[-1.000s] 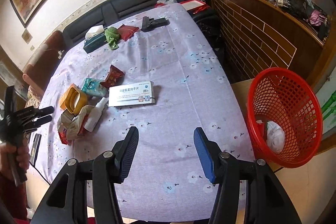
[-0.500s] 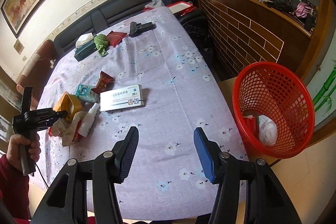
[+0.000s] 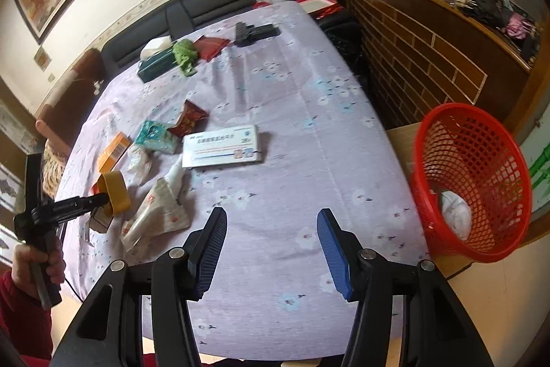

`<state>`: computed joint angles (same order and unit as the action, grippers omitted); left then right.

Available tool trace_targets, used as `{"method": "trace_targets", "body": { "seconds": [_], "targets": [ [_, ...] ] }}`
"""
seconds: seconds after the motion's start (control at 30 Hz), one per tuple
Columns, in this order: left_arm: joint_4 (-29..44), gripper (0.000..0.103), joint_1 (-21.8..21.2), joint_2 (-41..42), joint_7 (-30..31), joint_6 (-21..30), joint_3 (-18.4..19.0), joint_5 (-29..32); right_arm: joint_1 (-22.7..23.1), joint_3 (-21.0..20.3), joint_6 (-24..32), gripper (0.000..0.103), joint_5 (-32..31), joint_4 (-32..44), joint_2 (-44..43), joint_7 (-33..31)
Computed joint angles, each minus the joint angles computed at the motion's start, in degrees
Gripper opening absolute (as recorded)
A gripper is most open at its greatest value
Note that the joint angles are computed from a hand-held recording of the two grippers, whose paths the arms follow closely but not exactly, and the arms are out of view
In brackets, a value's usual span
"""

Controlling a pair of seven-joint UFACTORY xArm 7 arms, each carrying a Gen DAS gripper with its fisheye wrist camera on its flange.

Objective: Collect trash
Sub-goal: 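Hold the medicine box in the left tool while the right tool grasps the yellow round container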

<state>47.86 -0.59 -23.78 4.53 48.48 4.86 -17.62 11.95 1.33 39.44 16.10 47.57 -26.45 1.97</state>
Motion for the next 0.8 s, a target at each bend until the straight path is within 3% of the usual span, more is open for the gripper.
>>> {"method": "trace_targets", "body": {
  "seconds": [0.2, 0.37, 0.6, 0.7, 0.8],
  "targets": [
    [-5.05, 0.037, 0.88, -5.66, -0.20, 1.31, -0.45, 3.51, 2.85, 1.01, -0.12, 0.059, 1.64, 1.69, 2.29, -2.19],
    [-8.28, 0.046, 1.02, -9.49, 1.45, 1.78, 0.94, 3.24, 5.13, 2.46, 0.02, 0.059, 2.49, 3.41, 4.21, -4.15],
    [-8.62, 0.047, 1.01, -8.34, -0.52, 0.76, 1.83, 0.52, 7.37, 5.01, -0.12, 0.059, 1.51, 5.97, 6.53, -5.22],
    [-7.45, 0.048, -0.31, -7.32, 0.54, 1.85, 3.61, -3.44, 7.98, 6.01, -0.09, 0.059, 0.41, 7.34, 7.61, -5.00],
    [-6.81, 0.047, 0.51, -6.07, 0.47, 1.66, 1.51, -0.64, 8.38, 6.52, -0.21, 0.059, -0.06, 7.94, 8.28, -4.17]
  ]
}}
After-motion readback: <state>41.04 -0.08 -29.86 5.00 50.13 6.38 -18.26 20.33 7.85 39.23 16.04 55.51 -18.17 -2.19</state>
